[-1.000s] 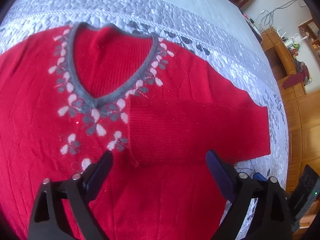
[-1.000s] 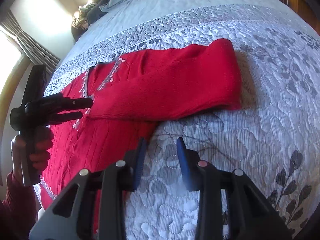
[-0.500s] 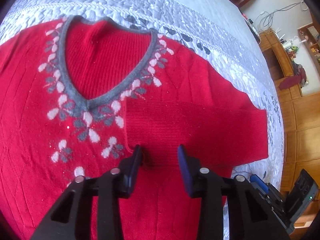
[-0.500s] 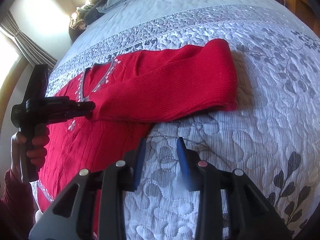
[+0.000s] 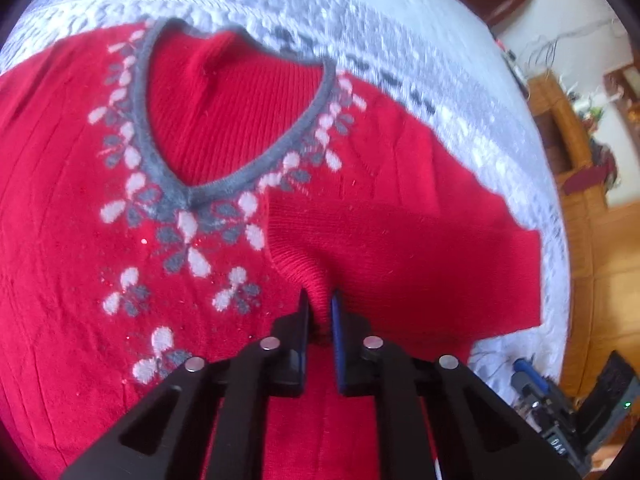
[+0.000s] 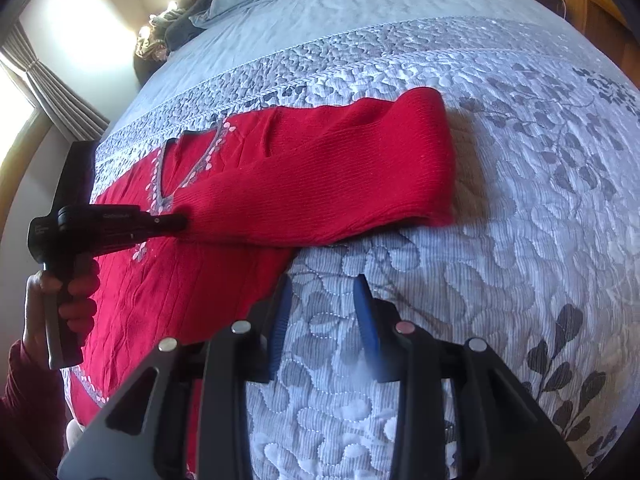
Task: Fold small clothes
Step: 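Close the left gripper on the other sleeve cuff, then fold the held sleeve across the body, then open the left gripper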
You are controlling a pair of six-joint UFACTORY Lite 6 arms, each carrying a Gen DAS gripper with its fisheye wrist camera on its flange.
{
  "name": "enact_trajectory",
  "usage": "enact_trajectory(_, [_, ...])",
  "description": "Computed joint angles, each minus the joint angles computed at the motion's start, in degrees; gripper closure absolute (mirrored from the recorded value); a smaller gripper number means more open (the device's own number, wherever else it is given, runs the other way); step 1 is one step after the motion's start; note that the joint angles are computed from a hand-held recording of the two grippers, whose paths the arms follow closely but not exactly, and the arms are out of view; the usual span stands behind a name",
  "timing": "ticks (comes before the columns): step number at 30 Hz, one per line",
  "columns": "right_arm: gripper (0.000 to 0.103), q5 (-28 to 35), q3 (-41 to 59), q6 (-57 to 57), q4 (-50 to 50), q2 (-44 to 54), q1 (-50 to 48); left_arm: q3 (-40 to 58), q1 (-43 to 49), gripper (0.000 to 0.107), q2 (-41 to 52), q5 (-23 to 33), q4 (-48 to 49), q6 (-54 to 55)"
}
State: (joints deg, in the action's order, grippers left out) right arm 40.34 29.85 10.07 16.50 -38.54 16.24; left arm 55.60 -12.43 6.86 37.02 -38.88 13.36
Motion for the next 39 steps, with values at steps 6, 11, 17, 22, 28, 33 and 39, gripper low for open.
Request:
enact_trajectory(6, [0.070,3.3,1.5,0.2,-0.9,-1.8,-2.9,0.6,4.6,0.099,-9.3,-0.7,4.7,-3.9])
enact_trajectory(11, [0.070,3.1,4.2,1.1,-1.6,0.7,-2.3,8.2,18.1,0.099,-11.4,4.6,9.1,1.1])
enact_trajectory(17, [0.070,-1.8,10.0,3.4,-1.6,11.8,3.6,14.2,36.0,0.099,-4.5,5.7,10.3,11.0])
enact_trajectory(22, [0.068,-4.6,17.7,-0.4,2.8,26.1,4.9,14.3,40.9,0.099,4.0,4.4,6.9,16.7])
enact_trajectory(28, [0.048,-3.7,27.7,5.4,-3.0,41.3,6.3,8.5,40.6,0.098,4.3,0.7,3.7,21.7])
enact_trajectory(33, [0.066,-3.5,31.2,0.9,2.1,47.9,3.8,8.5,41.8,0.096,5.9,1.0,3.3,23.5])
enact_trajectory(39, [0.095,-0.5,31.9,-3.0,4.2,47.6,2.8,9.2,41.9,0.092,7.6,0.4,4.7,23.1])
